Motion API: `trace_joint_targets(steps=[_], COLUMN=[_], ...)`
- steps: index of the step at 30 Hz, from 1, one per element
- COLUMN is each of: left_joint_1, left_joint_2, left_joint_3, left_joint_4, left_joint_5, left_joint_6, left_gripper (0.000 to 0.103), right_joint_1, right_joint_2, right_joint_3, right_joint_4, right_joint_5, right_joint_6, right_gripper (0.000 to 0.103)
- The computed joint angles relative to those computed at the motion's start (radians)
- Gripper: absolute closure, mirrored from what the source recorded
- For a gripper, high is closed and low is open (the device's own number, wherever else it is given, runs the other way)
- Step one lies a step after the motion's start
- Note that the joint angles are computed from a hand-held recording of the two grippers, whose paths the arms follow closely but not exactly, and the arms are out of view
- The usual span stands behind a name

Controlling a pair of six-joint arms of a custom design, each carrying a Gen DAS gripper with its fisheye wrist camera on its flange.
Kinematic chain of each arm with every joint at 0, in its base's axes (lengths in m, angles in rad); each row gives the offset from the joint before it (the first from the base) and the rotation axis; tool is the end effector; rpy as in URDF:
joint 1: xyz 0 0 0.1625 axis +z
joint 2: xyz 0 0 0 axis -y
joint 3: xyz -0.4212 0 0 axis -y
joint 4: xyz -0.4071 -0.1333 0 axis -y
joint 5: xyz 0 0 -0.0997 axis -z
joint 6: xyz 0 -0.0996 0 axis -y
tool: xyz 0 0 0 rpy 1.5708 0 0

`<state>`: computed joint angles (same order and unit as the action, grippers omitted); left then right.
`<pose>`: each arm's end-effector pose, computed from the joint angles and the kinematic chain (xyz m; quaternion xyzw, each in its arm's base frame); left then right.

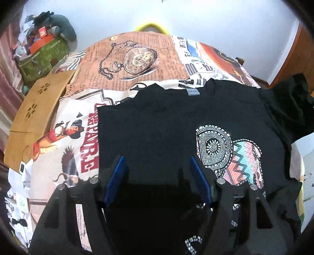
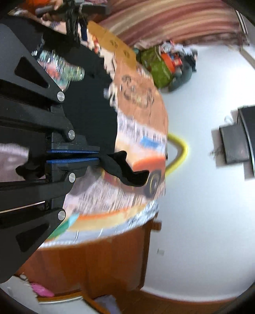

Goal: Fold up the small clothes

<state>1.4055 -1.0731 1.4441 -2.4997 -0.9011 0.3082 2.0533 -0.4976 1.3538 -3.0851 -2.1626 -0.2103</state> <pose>0.0762 -0.7289 0.3715 0.1250 0.9038 -0.2368 0.3337 0.4244 -0.6428 0.0516 0.2187 -0.8834 0.3437 0.2315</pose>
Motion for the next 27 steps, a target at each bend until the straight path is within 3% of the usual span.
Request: trace_joint_targets(steps=[6, 12, 16, 21, 27], left_joint_1=[0.007, 0.024, 0.021, -0.007, -0.044], left_joint_2=[-0.039, -0.051, -0.036, 0.013, 0.137], left_joint_3=[0.024, 0.014, -0.003, -0.043, -0.155], left_joint_4=[-0.003, 0.024, 0.042, 0.051, 0.099], left_joint_5=[0.006, -0.006, -0.003, -0.015, -0.049], left_joint_6=[-0.009, -0.057, -0.061, -0.03, 0.004], left_gripper=[0.035, 0.035, 0.035, 0.035, 0.035], right_joint_1=[0.02, 0.016, 0.009, 0.001, -0.022], right_joint_2=[0.12, 0.219, 0.236, 0.179, 0.107], right_joint_3=[-0.143, -0.261, -0.287, -0.207, -0.117], right_joint_4=[0.128, 0.336, 0.447, 0.337, 0.168], right_joint_5=[0.098, 0.161, 0.182, 0.202, 0.109], right_joint_6=[0.002, 0.044, 0.054, 0.038, 0.016], right_gripper=[0.099, 0.097, 0.086, 0.066, 0.064])
